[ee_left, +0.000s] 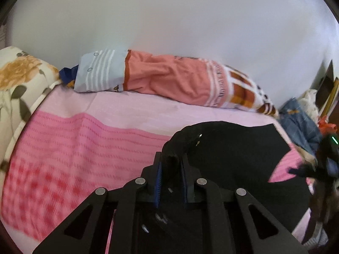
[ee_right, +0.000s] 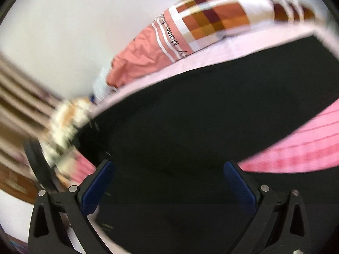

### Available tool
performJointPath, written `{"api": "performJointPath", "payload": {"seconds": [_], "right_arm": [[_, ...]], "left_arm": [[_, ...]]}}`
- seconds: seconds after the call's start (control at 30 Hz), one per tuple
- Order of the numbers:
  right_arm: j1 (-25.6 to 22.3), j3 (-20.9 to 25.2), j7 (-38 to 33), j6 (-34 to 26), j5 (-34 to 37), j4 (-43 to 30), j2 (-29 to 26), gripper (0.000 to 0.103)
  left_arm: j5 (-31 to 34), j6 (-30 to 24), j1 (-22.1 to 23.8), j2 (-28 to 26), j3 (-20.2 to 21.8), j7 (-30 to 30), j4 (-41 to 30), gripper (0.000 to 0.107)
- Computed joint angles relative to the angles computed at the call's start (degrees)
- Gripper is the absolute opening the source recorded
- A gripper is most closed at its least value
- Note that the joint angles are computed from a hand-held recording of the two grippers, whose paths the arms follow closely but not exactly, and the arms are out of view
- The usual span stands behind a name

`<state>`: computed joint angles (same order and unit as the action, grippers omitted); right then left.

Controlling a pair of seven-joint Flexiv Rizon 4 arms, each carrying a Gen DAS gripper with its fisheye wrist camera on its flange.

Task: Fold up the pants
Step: 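Close the right tool on the hem of the angled trouser leg, then lift the held leg with the right tool and lay it over the other leg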

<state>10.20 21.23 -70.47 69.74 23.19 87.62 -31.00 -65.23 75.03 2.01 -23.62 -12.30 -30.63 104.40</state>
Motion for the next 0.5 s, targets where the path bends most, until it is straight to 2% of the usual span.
{"api": "performJointPath", "payload": {"seconds": [0.07,0.17,0.23,0.3,0.33,0.37,0.4,0.43,0.47,0.5], "right_arm": [[-2.57,2.57,-0.76,-2.39,3.75,-6.22,-3.86,0.100],[-3.02,2.12,0.25,-6.46,5.03,-14.49,-8.91,0.088],[-2.07,-0.40,4.70,-10.09,4.15,-18.75,-11.60,0.071],[-2.52,-0.87,8.55,-13.94,5.02,-21.89,-13.81,0.059],[-2.36,-1.47,9.62,-14.63,4.87,-22.23,-14.21,0.052],[-1.98,-2.37,10.99,-15.15,4.37,-22.56,-14.66,0.050],[-1.91,-2.68,11.46,-15.32,4.14,-22.65,-14.96,0.043],[-2.23,-2.51,11.69,-15.14,4.57,-22.57,-15.33,0.035],[-2.69,-2.00,11.54,-14.78,5.27,-22.40,-15.51,0.016],[-2.95,-1.78,11.26,-14.37,5.59,-21.94,-15.47,0.008]], "left_arm": [[-5.93,1.33,-0.54,3.44,-1.39,3.21,4.07,0.016],[-12.39,3.39,-3.52,6.51,-0.77,6.50,7.58,0.016],[-14.89,3.00,-5.23,8.35,0.30,6.40,9.70,0.016],[-15.81,3.27,-7.07,9.04,1.48,5.47,10.65,0.016],[-15.74,2.44,-7.62,9.32,2.24,4.67,11.02,0.016],[-15.26,1.68,-8.22,9.52,3.06,3.33,11.41,0.016],[-15.03,1.48,-8.79,9.58,3.67,2.55,11.58,0.016],[-14.97,1.28,-9.20,9.65,4.10,2.12,11.74,0.016],[-13.98,0.97,-9.48,9.63,4.60,1.05,11.84,0.016],[-13.47,1.01,-9.71,9.69,4.89,0.38,12.04,0.016]]}}
